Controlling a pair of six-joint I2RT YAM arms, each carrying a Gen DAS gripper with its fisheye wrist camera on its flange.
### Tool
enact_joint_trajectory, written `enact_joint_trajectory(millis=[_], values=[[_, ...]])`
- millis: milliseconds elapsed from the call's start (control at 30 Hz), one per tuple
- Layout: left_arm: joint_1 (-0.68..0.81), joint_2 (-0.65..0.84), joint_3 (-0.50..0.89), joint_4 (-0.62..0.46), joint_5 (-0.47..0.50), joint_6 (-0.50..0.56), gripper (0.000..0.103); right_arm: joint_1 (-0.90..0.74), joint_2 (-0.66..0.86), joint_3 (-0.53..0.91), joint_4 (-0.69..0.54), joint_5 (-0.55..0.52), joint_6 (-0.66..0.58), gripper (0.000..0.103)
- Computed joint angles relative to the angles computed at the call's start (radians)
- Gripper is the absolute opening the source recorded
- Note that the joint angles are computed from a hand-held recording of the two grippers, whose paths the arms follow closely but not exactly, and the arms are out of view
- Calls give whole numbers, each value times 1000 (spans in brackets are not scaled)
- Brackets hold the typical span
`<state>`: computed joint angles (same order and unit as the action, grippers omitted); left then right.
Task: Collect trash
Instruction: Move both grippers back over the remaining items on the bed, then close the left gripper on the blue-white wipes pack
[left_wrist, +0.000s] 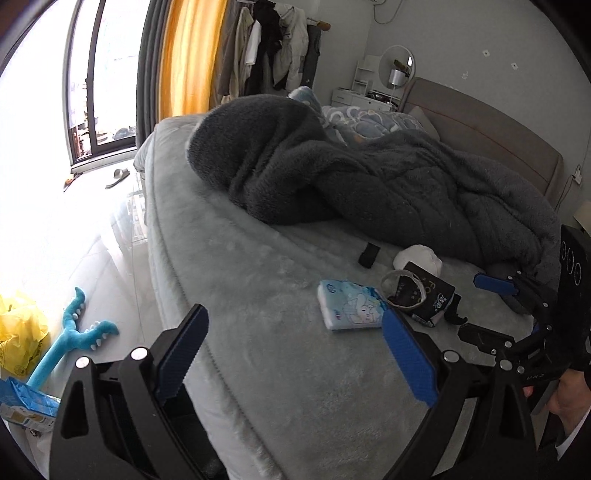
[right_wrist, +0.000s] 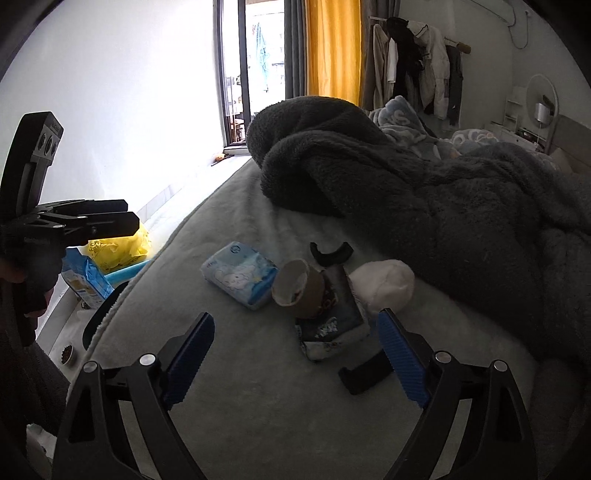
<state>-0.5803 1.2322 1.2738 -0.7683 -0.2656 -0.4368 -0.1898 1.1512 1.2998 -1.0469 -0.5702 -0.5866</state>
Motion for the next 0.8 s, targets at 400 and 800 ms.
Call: enact_joint_trajectory(millis=[400, 800], values=[[-60, 198, 62, 44, 9, 35, 96, -204, 155, 19, -44, -57, -178, 90], [-84, 318, 93, 72, 7, 30, 96, -188, 302, 108, -131, -106, -307, 75]])
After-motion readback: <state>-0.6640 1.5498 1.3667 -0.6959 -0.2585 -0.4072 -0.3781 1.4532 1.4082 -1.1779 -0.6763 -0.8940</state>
